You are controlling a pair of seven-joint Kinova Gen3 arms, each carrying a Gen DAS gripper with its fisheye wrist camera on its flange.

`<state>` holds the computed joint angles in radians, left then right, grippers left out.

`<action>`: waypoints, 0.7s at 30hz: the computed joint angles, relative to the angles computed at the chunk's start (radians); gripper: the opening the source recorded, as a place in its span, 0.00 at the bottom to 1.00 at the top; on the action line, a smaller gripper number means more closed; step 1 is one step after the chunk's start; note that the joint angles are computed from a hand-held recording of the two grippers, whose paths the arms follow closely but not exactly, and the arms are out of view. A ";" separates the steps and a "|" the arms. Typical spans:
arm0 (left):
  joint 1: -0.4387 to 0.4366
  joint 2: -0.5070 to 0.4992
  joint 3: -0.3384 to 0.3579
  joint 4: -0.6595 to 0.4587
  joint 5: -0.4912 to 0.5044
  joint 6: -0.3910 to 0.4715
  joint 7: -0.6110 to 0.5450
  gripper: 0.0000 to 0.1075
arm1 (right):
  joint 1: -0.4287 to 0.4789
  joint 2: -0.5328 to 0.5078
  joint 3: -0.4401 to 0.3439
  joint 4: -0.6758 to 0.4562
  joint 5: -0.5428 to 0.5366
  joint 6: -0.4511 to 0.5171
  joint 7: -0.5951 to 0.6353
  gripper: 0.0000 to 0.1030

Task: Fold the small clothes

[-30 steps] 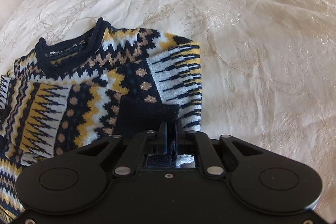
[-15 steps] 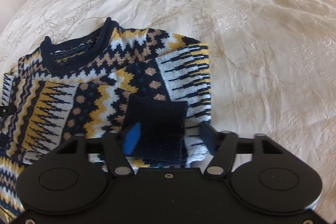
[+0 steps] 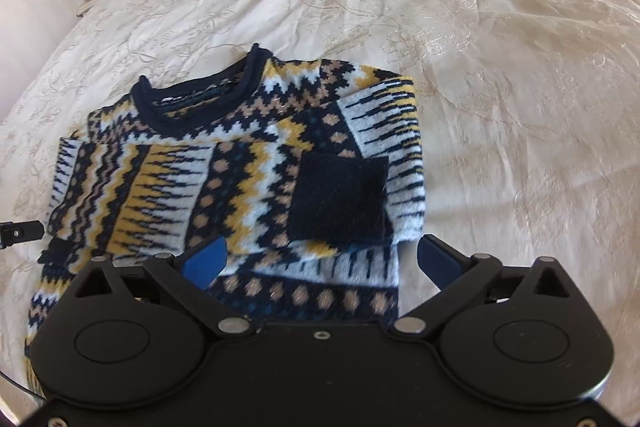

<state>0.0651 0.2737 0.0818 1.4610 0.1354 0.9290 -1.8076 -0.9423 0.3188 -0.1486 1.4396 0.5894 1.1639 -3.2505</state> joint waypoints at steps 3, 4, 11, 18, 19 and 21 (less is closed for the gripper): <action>-0.018 -0.049 -0.001 0.050 0.016 0.007 -0.030 0.90 | -0.035 0.001 -0.009 -0.015 0.010 0.022 -0.032 0.99; -0.024 -0.063 -0.002 0.066 0.023 0.010 -0.042 0.90 | -0.047 0.002 -0.011 -0.021 0.013 0.030 -0.045 0.99; -0.063 -0.164 -0.022 0.172 0.081 0.025 -0.134 0.90 | -0.127 0.020 -0.023 -0.063 0.036 0.096 -0.125 0.99; -0.091 -0.261 -0.056 0.279 0.167 -0.007 -0.304 0.90 | -0.239 0.076 -0.023 -0.142 0.051 0.195 -0.224 0.99; -0.097 -0.273 -0.065 0.295 0.192 -0.011 -0.344 0.90 | -0.253 0.086 -0.021 -0.154 0.052 0.210 -0.233 0.99; -0.105 -0.295 -0.080 0.325 0.230 -0.020 -0.411 0.89 | -0.282 0.104 -0.017 -0.181 0.051 0.240 -0.254 0.99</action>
<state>-0.0400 -0.0210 0.0019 1.7858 0.3658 0.9095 -2.2183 -1.2246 0.4233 -0.1653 1.2585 0.6403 1.4039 -3.5046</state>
